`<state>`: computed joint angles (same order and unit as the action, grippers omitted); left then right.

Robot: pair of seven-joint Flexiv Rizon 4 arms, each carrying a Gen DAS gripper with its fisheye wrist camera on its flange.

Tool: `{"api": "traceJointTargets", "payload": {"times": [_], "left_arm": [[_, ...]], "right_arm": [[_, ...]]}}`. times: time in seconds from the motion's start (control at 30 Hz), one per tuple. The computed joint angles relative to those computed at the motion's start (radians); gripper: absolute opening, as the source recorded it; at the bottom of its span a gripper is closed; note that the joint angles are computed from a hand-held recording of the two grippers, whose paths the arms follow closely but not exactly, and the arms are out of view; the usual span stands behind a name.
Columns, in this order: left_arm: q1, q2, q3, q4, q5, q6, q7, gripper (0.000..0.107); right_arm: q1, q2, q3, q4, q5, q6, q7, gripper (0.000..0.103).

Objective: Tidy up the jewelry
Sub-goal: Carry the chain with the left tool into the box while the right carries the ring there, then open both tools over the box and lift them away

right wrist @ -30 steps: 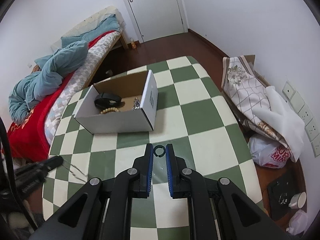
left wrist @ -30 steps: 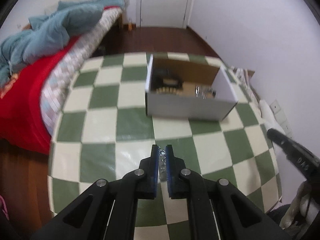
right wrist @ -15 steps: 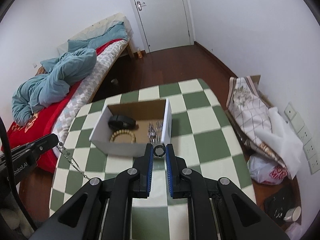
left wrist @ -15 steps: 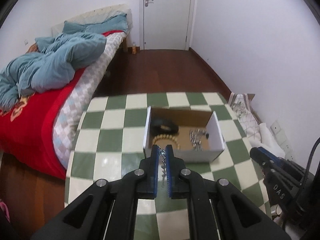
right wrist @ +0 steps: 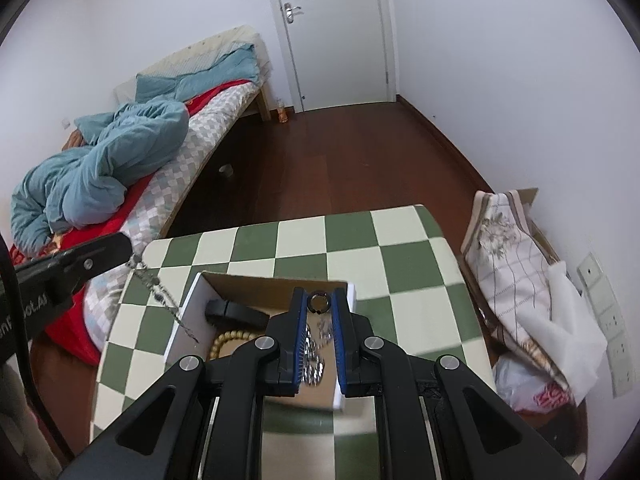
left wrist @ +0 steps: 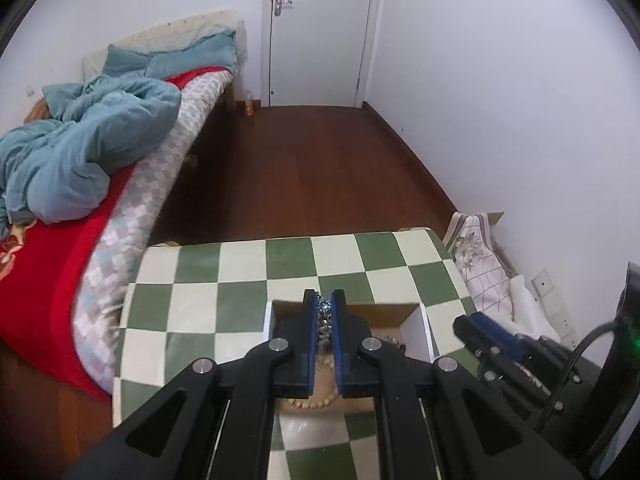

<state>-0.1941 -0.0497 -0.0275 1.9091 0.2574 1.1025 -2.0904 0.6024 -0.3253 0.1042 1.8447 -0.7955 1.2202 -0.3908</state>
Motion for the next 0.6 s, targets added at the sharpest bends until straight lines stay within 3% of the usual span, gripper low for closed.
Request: {"api": "traceJointTargets", "payload": {"times": [0.2,0.43,0.6], "left_arm": [[0.001,-0.066,0.0,-0.016,-0.075,0.019,0.06,0.004],[-0.016,-0.104,0.012,-0.006,-0.115,0.022,0.076,0.004],[-0.038,-0.103,0.034,-0.028,-0.05,-0.024,0.018,0.008]], "right_arm": [[-0.002,-0.084,0.01,-0.076,0.072,-0.021,-0.104,0.013],[0.014,-0.119,-0.003,-0.085,0.13,-0.028,-0.152,0.013],[0.02,-0.117,-0.011,-0.082,0.15,-0.04,-0.161,0.014]]}}
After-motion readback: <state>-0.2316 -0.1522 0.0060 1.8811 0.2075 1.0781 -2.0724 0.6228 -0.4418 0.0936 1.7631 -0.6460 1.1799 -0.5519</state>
